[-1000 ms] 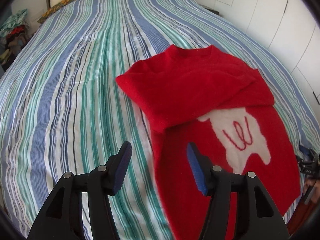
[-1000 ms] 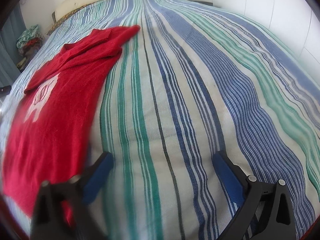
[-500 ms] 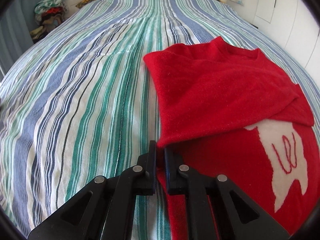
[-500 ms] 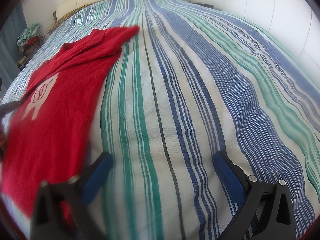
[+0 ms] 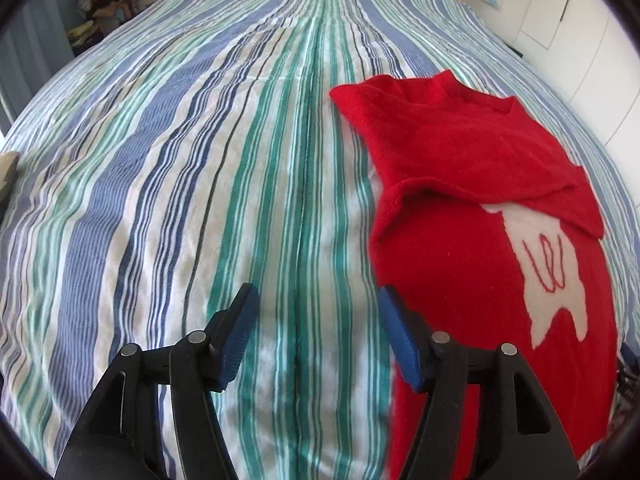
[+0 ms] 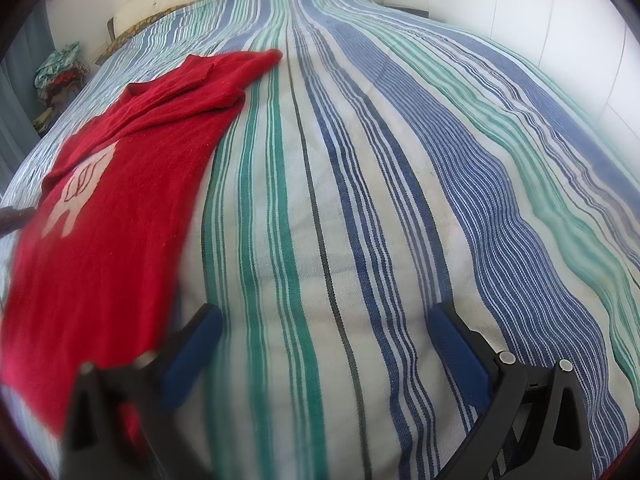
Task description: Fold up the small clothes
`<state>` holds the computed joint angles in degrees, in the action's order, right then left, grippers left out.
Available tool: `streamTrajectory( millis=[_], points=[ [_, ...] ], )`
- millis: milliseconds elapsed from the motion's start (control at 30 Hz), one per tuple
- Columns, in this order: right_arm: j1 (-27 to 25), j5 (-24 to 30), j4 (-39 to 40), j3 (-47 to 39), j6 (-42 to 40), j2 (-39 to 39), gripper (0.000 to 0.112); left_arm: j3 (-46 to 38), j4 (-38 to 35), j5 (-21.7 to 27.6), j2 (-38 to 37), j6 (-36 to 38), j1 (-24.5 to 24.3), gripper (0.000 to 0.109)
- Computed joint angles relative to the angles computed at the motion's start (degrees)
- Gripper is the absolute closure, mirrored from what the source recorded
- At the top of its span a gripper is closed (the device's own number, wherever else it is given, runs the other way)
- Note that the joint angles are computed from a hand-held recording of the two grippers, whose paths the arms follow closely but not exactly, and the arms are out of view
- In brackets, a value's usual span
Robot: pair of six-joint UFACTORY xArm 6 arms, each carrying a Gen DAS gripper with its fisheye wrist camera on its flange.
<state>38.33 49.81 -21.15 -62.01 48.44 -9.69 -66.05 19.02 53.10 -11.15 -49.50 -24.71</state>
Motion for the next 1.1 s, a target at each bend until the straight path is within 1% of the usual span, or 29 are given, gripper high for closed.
streamTrajectory(
  millis=[100,133,167,233,400,500,567,633,700,1100],
  points=[
    [-0.01,0.07,0.09,-0.08,-0.04,0.03,0.01,2.99,-0.16,2.12,-5.25,-2.6,-2.2,0.043],
    [-0.02,0.14,0.19,-0.12,-0.09,0.0,0.01,4.15,0.21,2.25,-7.18,-4.23,-3.39,0.041],
    [-0.01,0.2,0.28,-0.2,-0.11,0.06,0.01,5.34,0.61,2.12,-8.99,-6.09,-4.64,0.034],
    [-0.01,0.43,0.46,-0.39,-0.17,0.14,0.01,7.04,1.62,1.8,-11.57,-9.88,-7.63,0.028],
    [-0.12,0.58,0.94,-0.55,-0.47,0.12,0.01,8.57,1.85,0.62,-13.38,-16.15,-14.27,0.028],
    [-0.07,0.58,0.83,-0.32,-0.52,-0.11,0.01,7.29,2.85,1.97,-12.88,-18.15,-17.19,0.028],
    [0.0,0.72,0.66,-0.29,-0.57,-0.17,0.01,4.9,4.07,4.72,-11.71,-17.98,-18.26,0.028],
    [0.1,0.85,0.41,-0.33,-0.44,-0.13,0.01,2.11,7.04,9.29,-10.46,-18.25,-19.57,0.027],
    [0.16,1.01,0.2,-0.47,-0.43,-0.01,0.01,0.22,9.68,12.41,-9.31,-18.61,-20.36,0.026],
    [0.22,0.81,-0.19,-0.29,-0.43,0.06,0.01,-2.66,12.31,19.6,-7.08,-18.08,-21.48,0.025]
  ],
)
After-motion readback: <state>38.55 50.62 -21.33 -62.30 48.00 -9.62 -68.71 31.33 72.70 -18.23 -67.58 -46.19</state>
